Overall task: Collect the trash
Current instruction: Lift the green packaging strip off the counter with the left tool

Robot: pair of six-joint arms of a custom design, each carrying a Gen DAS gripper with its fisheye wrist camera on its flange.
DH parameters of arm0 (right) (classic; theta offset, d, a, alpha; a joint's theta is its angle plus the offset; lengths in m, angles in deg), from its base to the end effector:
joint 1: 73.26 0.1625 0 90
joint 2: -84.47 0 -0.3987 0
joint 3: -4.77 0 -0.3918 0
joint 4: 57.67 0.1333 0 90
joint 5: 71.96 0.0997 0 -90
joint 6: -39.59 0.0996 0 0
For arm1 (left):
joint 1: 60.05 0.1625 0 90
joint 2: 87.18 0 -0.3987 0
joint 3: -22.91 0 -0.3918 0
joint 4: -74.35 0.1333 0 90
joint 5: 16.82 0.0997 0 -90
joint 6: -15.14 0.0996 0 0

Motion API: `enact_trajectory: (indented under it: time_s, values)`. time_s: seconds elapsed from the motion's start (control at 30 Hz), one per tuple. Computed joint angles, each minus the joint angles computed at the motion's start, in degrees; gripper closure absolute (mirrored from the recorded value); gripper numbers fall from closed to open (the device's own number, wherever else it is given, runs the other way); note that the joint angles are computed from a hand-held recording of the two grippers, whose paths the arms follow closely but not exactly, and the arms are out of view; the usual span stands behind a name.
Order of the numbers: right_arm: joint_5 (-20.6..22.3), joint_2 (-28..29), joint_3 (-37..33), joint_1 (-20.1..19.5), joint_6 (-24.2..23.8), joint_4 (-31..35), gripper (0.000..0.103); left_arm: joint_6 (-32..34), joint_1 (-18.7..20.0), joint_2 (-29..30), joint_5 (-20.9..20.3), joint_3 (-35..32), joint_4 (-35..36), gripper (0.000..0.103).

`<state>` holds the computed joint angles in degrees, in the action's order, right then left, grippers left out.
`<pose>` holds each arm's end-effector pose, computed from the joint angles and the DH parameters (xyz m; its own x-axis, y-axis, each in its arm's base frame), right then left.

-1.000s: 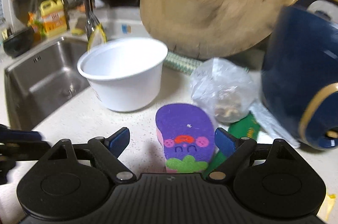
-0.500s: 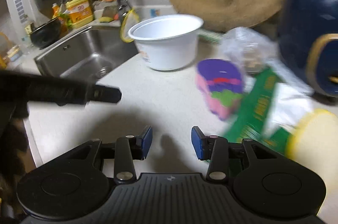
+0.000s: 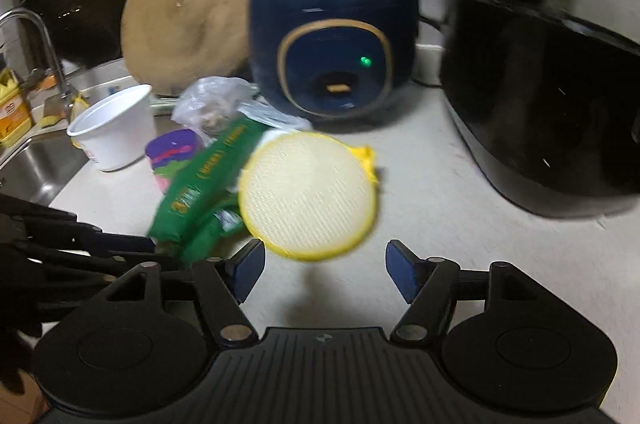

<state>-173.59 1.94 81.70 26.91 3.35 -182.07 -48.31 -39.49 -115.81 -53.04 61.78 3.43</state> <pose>0.2140 -0.5517 0.5854 -0.7161 -0.4824 0.5045 -0.6926 0.5813 -0.4271 -0.6680 -0.4788 0.1838 -0.6577 0.0354 -0.7525 0.5102 0.7559 -0.4103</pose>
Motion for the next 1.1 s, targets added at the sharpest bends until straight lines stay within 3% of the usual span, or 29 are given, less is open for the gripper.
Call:
enact_trajectory:
  time_s: [0.1, 0.17, 0.3, 0.43, 0.67, 0.8, 0.9, 0.93, 1.0, 1.1]
  values:
    - [-1.01, -0.73, 1.28, -0.86, -0.27, -0.6, 0.031, 1.78, 0.44, -0.72, -1.45, 1.87, -3.83, 0.073]
    - [-2.18, -0.93, 2.09, -1.27, -0.31, -1.14, 0.028, 3.08, 0.73, -1.38, -2.52, 3.09, -6.75, 0.065]
    - [-3.36, -0.82, 2.11, -1.35, 1.7, 0.26, 0.024, 5.77, 1.25, -2.91, -3.73, 5.75, -11.19, 0.059]
    - [-3.27, -1.28, 3.82, -1.4, 2.53, -1.06, 0.019, 6.44, 1.55, -2.25, -4.14, 4.54, -10.11, 0.053]
    - [-2.0, -2.17, 6.45, -1.71, 2.75, -4.41, 0.005, 3.35, 2.35, 2.14, -4.37, -3.86, -2.29, 0.044]
    - [-0.69, -2.31, 6.57, -2.29, 2.97, -4.39, 0.0, 3.54, 2.58, 2.91, -4.69, -5.55, -1.27, 0.044]
    - [1.26, -2.39, 5.69, -3.05, 4.91, -3.03, 0.0, 3.49, 2.22, 1.8, -3.5, -2.97, -2.73, 0.047]
    - [1.77, -2.4, 5.31, -3.27, 5.93, -2.51, 0.0, 3.25, 2.1, 1.27, -3.21, -1.89, -3.47, 0.05]
    - [2.11, -2.25, 4.37, -3.54, 8.72, -1.5, 0.0, 1.62, 1.87, 0.6, -2.3, -0.77, -3.26, 0.066]
    - [3.09, -1.54, 2.12, -3.95, 10.65, 1.59, 0.0, 1.04, 1.55, -2.63, -2.1, 4.73, -8.29, 0.074]
